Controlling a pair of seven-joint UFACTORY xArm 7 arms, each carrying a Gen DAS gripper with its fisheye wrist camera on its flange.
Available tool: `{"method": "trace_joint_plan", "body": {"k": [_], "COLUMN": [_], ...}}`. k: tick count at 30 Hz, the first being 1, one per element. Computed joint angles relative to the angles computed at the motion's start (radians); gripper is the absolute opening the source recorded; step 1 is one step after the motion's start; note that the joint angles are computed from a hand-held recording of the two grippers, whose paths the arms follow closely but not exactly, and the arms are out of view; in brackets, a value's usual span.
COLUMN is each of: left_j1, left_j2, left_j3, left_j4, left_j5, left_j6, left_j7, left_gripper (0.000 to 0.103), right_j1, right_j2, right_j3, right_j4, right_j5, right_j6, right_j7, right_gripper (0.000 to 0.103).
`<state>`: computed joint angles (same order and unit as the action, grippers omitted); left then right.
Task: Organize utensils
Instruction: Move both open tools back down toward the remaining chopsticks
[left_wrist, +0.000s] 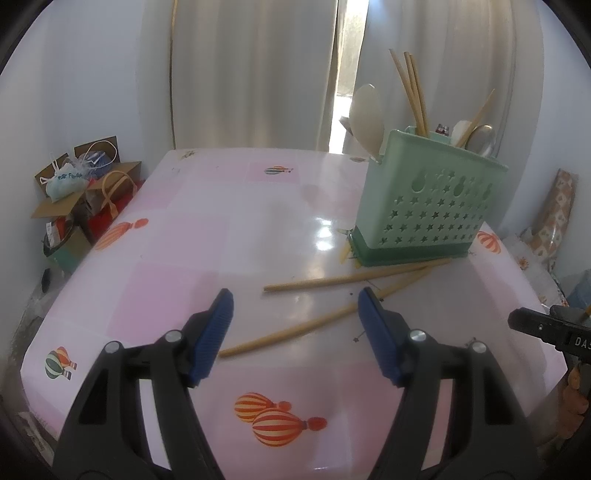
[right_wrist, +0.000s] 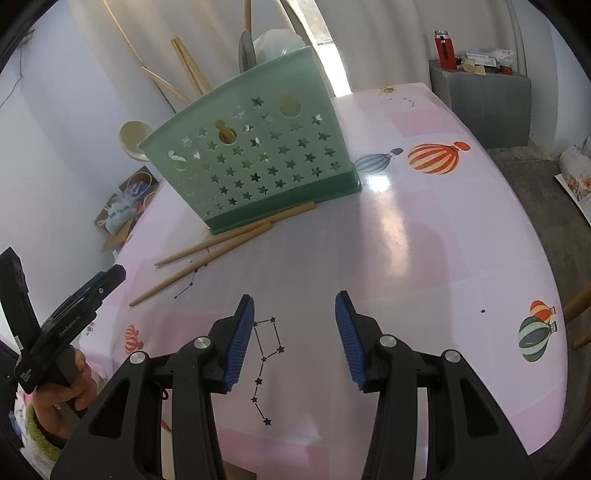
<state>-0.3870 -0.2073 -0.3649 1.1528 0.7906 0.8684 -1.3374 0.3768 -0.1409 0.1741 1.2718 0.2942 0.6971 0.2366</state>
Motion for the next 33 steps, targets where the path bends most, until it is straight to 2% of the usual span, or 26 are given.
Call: {"method": "trace_joint_plan", "body": {"k": [10,22,26,30,33], "left_j1": [0.000,0.010,0.015,0.001,-0.015], "left_j2": [0.001,-0.005,0.009,0.057,0.053], "left_j3": [0.004,0.018,0.017,0.019,0.030], "left_j4": [-0.008,-0.032,-0.025,0.007,-0.006], "left_j5": [-0.014,-0.057,-0.060,-0.052,-0.040], "left_j6": [0.006,-0.027,0.008,0.110,0.111], "left_j7": [-0.003,0.014,0.033,0.088,0.086], "left_gripper": [0.066,0.065,0.054,0.038,0.037], "right_j1": [0.003,0.004,0.005,0.008,0.008], "right_j2": [0.010,0.015,0.016,0.023,0.027], "right_j3": [0.003,0.004,0.003,0.005,0.007], "right_j4": [0.012,0.016,0.015,0.021,0.027], "right_j5": [-0.004,0.000,0.008,0.014,0.008], "right_j6": [0.010,0.018,0.019,0.026,0.030], "right_j7": [0.005,0.004,-0.002,-0.007,-0.006], "right_gripper": [0.045,0.045,0.045,0.045,0.045]}}
